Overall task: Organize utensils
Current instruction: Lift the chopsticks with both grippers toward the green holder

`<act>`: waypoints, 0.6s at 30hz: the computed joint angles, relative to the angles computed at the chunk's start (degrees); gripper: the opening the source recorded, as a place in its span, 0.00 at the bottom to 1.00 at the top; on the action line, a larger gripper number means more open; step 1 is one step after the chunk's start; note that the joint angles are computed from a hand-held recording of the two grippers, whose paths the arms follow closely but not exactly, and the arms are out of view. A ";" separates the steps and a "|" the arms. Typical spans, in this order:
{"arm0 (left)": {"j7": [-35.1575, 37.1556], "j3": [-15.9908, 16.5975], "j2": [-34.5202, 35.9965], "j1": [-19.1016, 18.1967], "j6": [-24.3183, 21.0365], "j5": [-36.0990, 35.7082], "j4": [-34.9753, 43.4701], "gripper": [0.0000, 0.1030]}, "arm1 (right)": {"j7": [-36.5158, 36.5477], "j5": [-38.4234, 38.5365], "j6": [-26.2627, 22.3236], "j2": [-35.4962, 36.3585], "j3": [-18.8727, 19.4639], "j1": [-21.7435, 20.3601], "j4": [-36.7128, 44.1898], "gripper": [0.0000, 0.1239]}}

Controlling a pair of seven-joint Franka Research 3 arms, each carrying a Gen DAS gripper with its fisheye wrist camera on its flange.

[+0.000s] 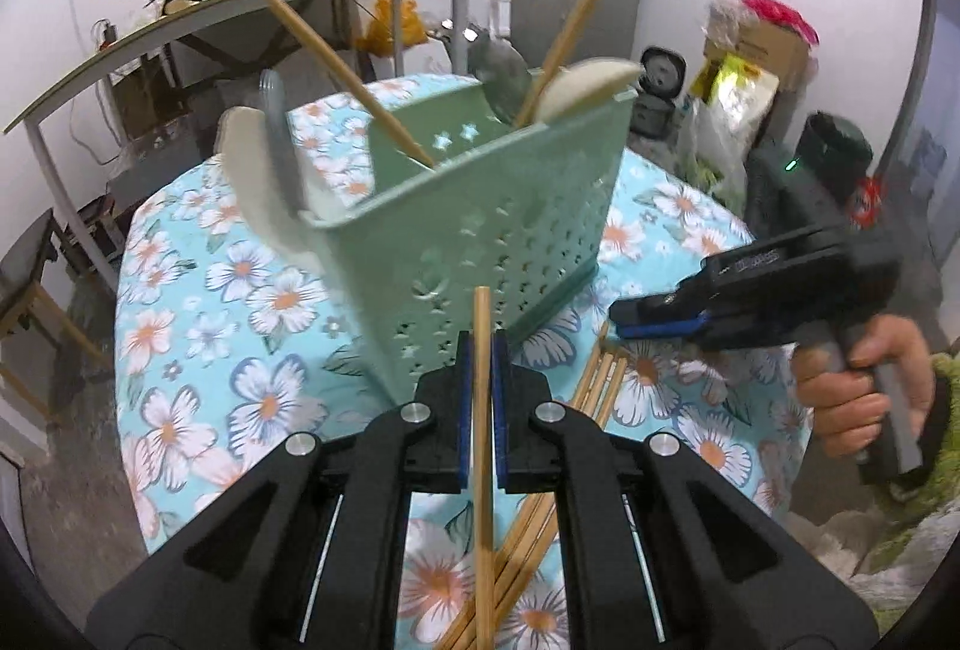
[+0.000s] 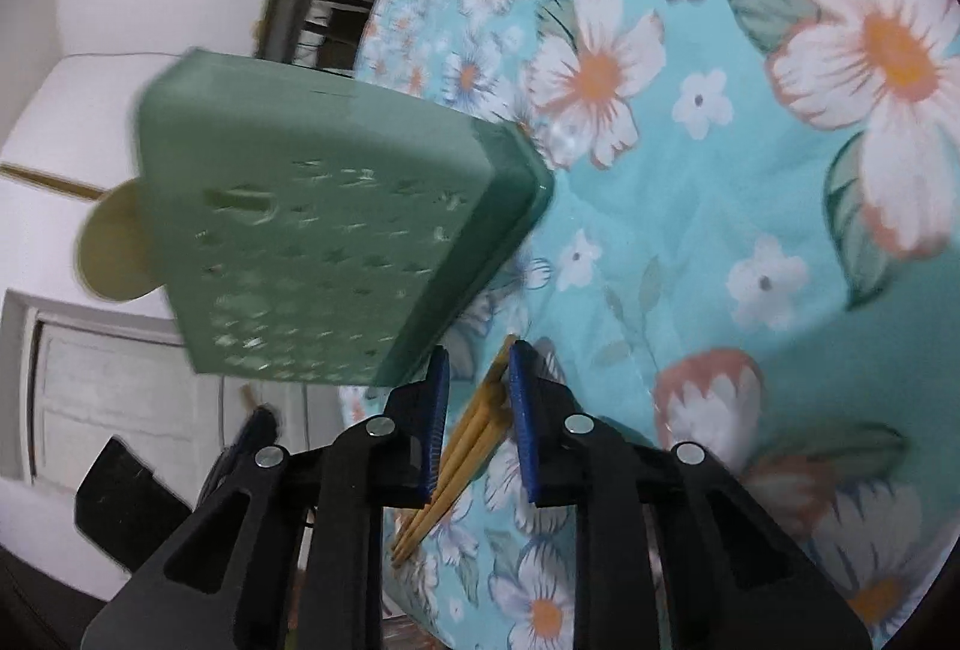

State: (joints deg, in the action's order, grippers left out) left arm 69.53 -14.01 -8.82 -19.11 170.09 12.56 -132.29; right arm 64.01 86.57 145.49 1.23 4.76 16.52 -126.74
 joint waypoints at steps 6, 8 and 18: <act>1.58 1.40 -1.65 -1.01 1.18 -3.29 -1.53 0.05 | 3.55 -1.95 1.11 3.11 0.86 0.44 3.17 0.15; 1.57 1.35 -1.36 -1.05 1.76 -3.44 -1.52 0.05 | 4.33 -2.07 1.65 3.82 1.16 0.52 3.95 0.15; 1.37 1.77 -1.20 -1.40 3.74 -4.47 -2.30 0.05 | 10.04 -5.49 6.19 4.33 2.39 1.48 4.53 0.13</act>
State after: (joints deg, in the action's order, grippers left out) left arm 70.90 -12.24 -10.02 -20.51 173.82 8.10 -134.59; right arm 74.05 81.08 151.68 5.56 7.15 18.00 -122.22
